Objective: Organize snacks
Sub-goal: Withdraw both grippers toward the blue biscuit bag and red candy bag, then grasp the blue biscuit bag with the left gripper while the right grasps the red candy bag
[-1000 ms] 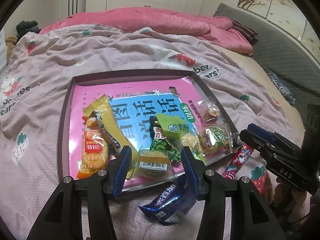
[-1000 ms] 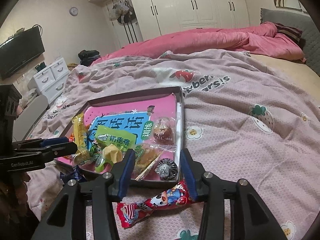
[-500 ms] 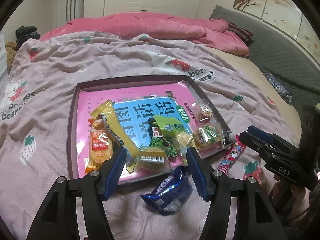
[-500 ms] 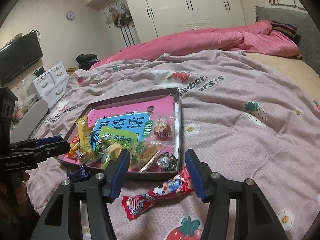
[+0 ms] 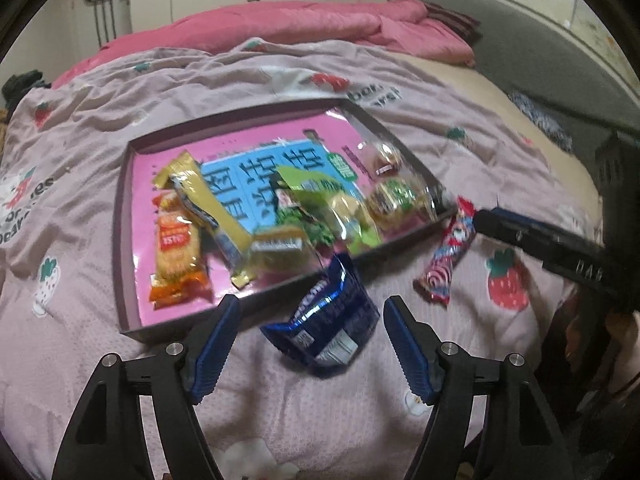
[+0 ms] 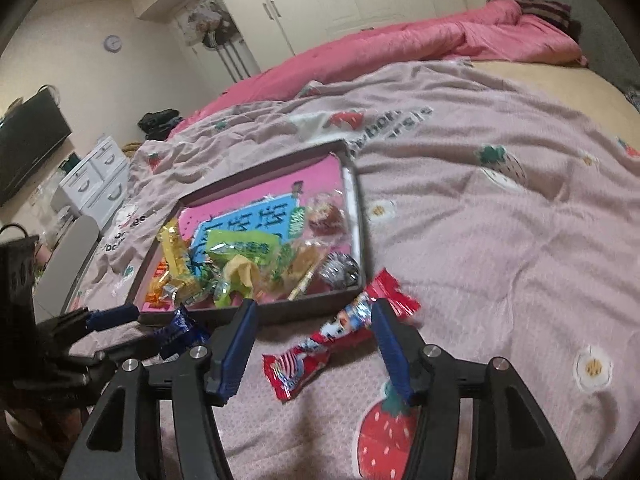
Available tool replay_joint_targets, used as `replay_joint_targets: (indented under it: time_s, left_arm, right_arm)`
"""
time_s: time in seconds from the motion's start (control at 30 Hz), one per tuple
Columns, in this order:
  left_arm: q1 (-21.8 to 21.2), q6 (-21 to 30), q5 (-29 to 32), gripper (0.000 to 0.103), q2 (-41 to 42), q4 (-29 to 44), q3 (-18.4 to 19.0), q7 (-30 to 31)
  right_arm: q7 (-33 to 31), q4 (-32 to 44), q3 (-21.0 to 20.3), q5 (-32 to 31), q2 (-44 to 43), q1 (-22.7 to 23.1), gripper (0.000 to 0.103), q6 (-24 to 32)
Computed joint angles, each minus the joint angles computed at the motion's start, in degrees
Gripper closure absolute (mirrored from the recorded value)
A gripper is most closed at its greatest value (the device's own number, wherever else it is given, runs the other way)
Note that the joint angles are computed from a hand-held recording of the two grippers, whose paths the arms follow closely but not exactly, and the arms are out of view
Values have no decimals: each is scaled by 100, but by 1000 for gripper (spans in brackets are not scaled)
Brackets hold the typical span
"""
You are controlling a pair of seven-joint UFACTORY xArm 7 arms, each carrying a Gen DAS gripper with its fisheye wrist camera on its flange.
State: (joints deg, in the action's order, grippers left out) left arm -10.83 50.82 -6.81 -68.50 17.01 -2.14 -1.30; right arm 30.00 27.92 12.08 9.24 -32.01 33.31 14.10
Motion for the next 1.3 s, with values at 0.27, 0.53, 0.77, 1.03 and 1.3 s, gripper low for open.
replay_joint_targets:
  time_s: [0.27,0.53,0.77,1.03,1.3]
  left_arm:
    - [-78,-63,34,27,184,-129,-34,60]
    - [-124,-232,-22,27,435,-205,-22,26]
    - [-192,-422,-64,28,707,-234,-40,-43]
    - [-294,-763,-280,36,912,-316,137,-65]
    - [-334,-737,-590,54,903,-305,411,112]
  right_arm:
    - [24,-63,-215,381,175,210,45,210]
    - [-704,77,-665,1139,808,745,45,-236]
    - [-1465,201,-802,1615,1130,1025,62,-522]
    - [-2108,89,-1104,2328,869,1485,78,-687]
    - [-2248,0,-1157,2402,614,1603,82,-828]
